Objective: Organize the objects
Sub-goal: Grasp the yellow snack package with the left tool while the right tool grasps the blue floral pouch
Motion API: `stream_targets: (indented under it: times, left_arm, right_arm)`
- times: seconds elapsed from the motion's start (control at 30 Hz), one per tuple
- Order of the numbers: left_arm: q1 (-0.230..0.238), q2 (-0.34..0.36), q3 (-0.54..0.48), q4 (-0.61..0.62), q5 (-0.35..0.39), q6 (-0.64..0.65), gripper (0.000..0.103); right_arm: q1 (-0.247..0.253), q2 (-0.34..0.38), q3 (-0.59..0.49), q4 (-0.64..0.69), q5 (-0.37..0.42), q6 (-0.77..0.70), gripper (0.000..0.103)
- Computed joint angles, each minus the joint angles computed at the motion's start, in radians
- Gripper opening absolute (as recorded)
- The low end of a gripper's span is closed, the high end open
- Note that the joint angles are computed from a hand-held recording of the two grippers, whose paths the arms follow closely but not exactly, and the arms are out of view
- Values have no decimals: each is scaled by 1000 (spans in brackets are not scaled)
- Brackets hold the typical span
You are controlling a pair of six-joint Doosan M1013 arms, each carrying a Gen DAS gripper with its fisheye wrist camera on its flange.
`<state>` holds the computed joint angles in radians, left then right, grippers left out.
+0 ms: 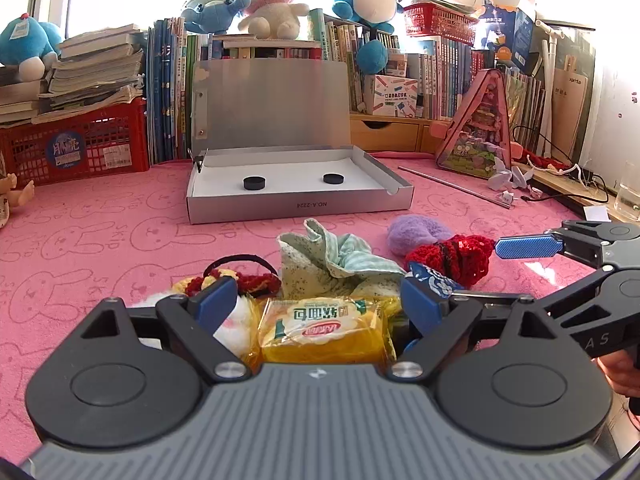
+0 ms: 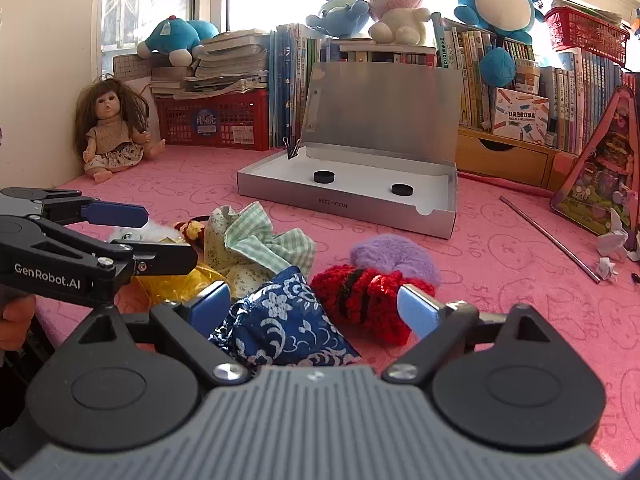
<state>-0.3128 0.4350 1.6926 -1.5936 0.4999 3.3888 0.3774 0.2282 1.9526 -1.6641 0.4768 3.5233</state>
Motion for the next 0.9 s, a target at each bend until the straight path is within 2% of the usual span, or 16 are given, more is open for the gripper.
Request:
stream_targets:
  times: [0.33, 0.5, 0.9]
  left_arm:
    - [16, 6, 5, 53, 41, -84, 92]
    - [12, 12, 1, 78, 30, -127, 91]
    - [8, 15, 1, 70, 31, -125, 90]
  right_arm:
    - [14, 15, 3, 40, -5, -86, 96]
    - [18, 24, -1, 28, -6, -90, 96]
    - [17, 24, 1, 21, -31, -108, 96]
